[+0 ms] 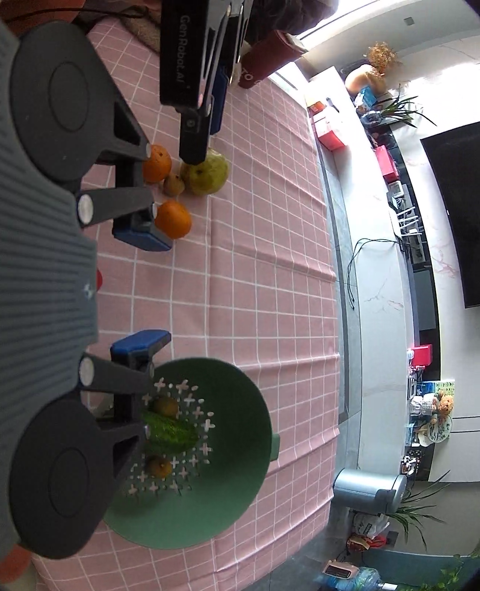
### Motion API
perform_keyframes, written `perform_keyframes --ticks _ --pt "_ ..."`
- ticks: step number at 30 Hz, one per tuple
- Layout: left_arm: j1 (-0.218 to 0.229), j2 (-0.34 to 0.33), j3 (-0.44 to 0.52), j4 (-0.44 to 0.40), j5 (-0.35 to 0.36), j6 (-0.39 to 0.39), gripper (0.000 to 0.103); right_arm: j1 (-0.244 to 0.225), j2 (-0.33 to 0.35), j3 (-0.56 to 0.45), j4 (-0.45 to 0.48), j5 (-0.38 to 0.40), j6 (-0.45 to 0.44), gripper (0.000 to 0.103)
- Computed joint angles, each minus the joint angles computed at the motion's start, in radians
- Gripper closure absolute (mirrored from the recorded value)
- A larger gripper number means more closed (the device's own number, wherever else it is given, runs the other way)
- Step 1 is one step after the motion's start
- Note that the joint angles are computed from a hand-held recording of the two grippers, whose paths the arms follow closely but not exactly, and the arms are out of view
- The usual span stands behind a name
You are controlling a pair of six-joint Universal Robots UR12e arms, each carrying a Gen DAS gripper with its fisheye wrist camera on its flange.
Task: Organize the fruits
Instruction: 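Withdraw both tools from the colander toward the pear and oranges, then grasp the yellow-green pear with the left tool while the right tool grasps an orange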
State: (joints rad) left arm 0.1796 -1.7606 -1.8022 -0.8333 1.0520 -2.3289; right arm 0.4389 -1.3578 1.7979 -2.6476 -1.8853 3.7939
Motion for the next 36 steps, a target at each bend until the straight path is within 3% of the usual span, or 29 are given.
perform_keyframes --ticks 6,14,16,22,26,36 --pt "0.048 -0.025 -0.001 -0.014 -0.017 -0.027 0.055 0.019 0.032 -0.018 0.01 0.017 -0.018 0.059" --pt "0.045 -0.083 0.026 0.024 -0.03 -0.088 0.054 0.01 0.095 -0.069 0.006 0.093 -0.038 0.059" --pt "0.037 -0.102 0.038 0.039 -0.024 -0.114 0.042 0.003 0.113 -0.087 0.013 0.107 -0.047 0.059" --pt "0.015 -0.163 0.094 0.033 0.012 -0.163 0.031 -0.024 0.164 -0.136 0.042 0.174 -0.046 0.059" --pt "0.006 -0.195 0.127 0.021 0.025 -0.159 0.029 -0.038 0.195 -0.163 0.05 0.212 -0.043 0.053" --pt "0.001 -0.243 0.184 -0.064 -0.032 -0.147 0.02 -0.061 0.238 -0.2 0.072 0.267 -0.023 0.054"
